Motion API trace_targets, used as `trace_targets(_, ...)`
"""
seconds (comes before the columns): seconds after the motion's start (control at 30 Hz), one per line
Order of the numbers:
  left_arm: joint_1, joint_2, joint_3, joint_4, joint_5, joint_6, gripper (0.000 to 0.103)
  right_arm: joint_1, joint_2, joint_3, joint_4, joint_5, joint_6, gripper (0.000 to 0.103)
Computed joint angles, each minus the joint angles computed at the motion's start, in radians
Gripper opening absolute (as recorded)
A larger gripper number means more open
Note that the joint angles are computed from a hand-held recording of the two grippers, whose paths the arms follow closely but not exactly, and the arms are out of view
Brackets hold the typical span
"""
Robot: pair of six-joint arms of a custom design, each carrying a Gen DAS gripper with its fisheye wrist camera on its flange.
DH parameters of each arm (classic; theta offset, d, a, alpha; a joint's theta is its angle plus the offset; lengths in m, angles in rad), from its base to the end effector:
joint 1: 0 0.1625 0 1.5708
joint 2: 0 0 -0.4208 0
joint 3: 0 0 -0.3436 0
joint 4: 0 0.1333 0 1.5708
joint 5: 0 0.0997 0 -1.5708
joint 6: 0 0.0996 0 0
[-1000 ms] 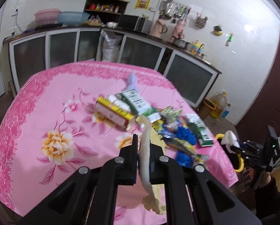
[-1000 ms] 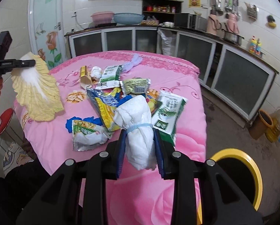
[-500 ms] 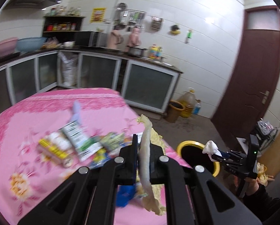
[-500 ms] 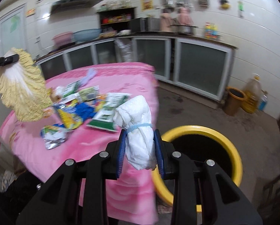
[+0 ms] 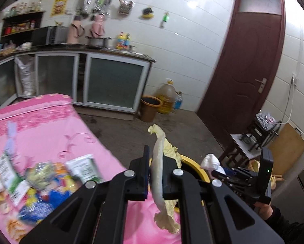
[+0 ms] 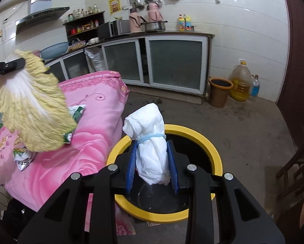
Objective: Collect trash
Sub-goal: 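Carry both items over the yellow bin and open both tools to drop them, then move both open tools back over the trash on the table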
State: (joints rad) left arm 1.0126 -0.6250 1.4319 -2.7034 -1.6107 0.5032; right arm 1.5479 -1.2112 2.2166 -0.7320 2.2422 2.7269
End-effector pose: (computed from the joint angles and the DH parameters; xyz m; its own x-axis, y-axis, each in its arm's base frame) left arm -0.2638 -0.6667 0.0982 -0.4946 0.8607 -0.1212 0.8451 0.4436 -0.2985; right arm 0.0626 -0.3819 0.1492 -0.7063 0.4557 0.5417 -0.3042 0.4955 -0.8136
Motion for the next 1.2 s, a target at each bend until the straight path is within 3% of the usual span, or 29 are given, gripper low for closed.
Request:
trace_targets(0.33,-0.044,0.189,-0.112,0.026,0.018,-0.032,0.006,-0.095,-0.015,-0.02,0.068,-0.034,0.051,0.029)
trace_targets(0.67,-0.081,0.274,-0.148,0.011,0.066,-0.044,0.007,-0.137,0.011,-0.061,0.122,-0.011,0.093,0.029)
trace_targets(0.73,-0.088,0.281,-0.141,-0.014,0.092,-0.035,0.008,-0.145,0.02,-0.075,0.145,-0.004,0.108,0.033)
trace_targets(0.77,-0.09,0.282,-0.139,-0.019,0.098,-0.036,0.012,-0.149,0.025,-0.08,0.152,0.002,0.118,0.038)
trace_targets(0.8,-0.09,0.284,-0.14,-0.019,0.097,-0.04,0.016,-0.149,0.027,-0.082,0.153,0.005,0.125,0.049)
trace_targets(0.83,-0.088,0.284,-0.139,-0.02,0.09,-0.045,0.03,-0.153,0.025,-0.076,0.145,0.001,0.132,0.057)
trace_targets(0.87,-0.087,0.284,-0.136,-0.035,0.09,-0.06,0.053,-0.156,0.021,-0.07,0.138,-0.005,0.137,0.058)
trace_targets(0.93,-0.084,0.276,-0.118,-0.082,0.091,-0.081,0.08,-0.155,0.022,-0.072,0.14,0.011,0.135,0.058)
trace_targets(1.2,-0.073,0.207,-0.032,-0.223,0.159,-0.056,0.095,-0.111,0.012,-0.009,0.04,0.068,0.099,0.058)
